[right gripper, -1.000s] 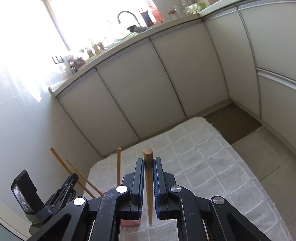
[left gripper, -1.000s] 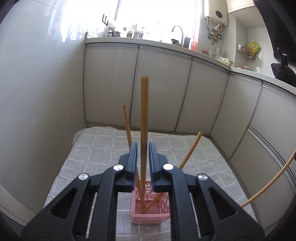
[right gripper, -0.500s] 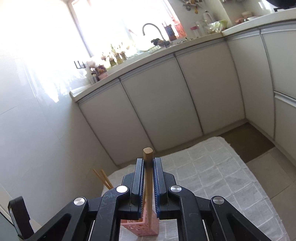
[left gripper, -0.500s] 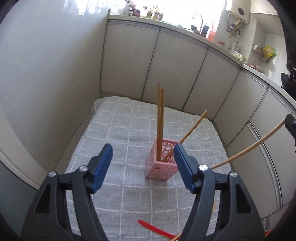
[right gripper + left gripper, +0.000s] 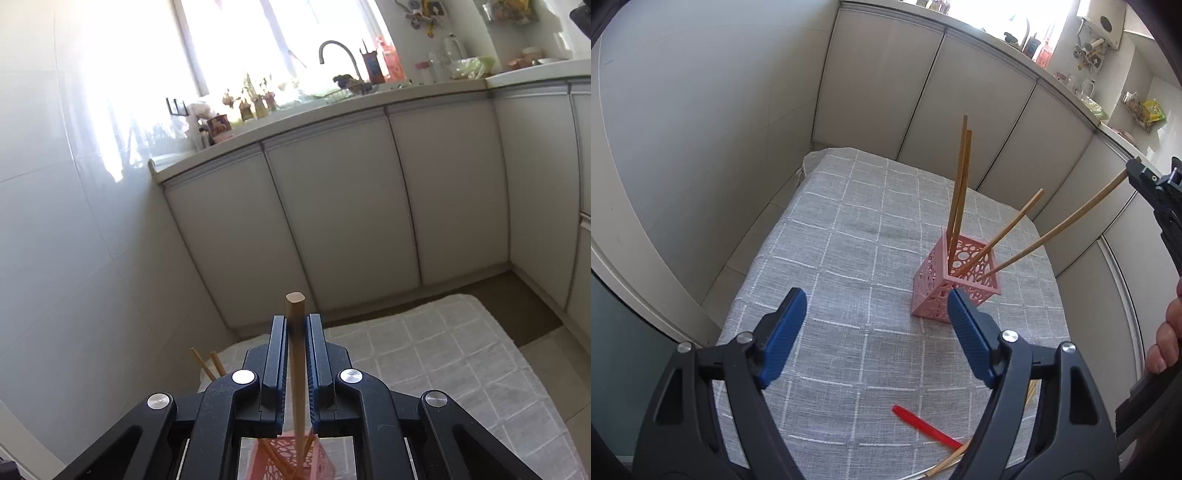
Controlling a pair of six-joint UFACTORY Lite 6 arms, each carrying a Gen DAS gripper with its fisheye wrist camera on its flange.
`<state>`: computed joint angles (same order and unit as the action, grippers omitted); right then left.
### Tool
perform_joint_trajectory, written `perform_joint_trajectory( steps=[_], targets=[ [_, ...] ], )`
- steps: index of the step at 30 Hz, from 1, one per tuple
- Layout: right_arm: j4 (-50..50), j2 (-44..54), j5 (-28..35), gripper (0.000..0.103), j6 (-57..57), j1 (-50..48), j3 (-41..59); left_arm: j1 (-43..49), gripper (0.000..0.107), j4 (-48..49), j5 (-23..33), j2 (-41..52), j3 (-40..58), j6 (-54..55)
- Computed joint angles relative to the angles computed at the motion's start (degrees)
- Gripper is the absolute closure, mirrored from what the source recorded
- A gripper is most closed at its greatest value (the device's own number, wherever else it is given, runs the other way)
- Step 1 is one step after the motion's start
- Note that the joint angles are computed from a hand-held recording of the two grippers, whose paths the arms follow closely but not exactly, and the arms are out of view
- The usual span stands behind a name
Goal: Organize utensils
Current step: 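Lower the right gripper's chopstick into the holder and open it, then move both grippers back to the pile and grasp a chopstick with the left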
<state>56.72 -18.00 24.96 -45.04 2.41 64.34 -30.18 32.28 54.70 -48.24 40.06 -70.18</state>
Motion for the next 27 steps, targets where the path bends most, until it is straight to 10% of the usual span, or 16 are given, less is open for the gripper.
perform_joint_trajectory(
  steps=[11, 16, 27],
  targets=[
    [-4.30, 5.10, -2.37, 0.093, 1.07, 3.14, -3.71, 4.66, 0.028, -5.37, -2.30, -1.57, -1.71, 6.68],
    [-0.73, 2.62, 5.68, 0.047, 0.41, -2.43, -3.34, 6.20, 0.028, -10.34, -2.91, -1.02, -1.14, 11.18],
    [-11.09, -1.64, 21.96, 0.034, 5.75, -18.95, -4.42, 8.78, 0.028, -25.84, 0.46, 0.70, -1.48, 22.64]
  ],
)
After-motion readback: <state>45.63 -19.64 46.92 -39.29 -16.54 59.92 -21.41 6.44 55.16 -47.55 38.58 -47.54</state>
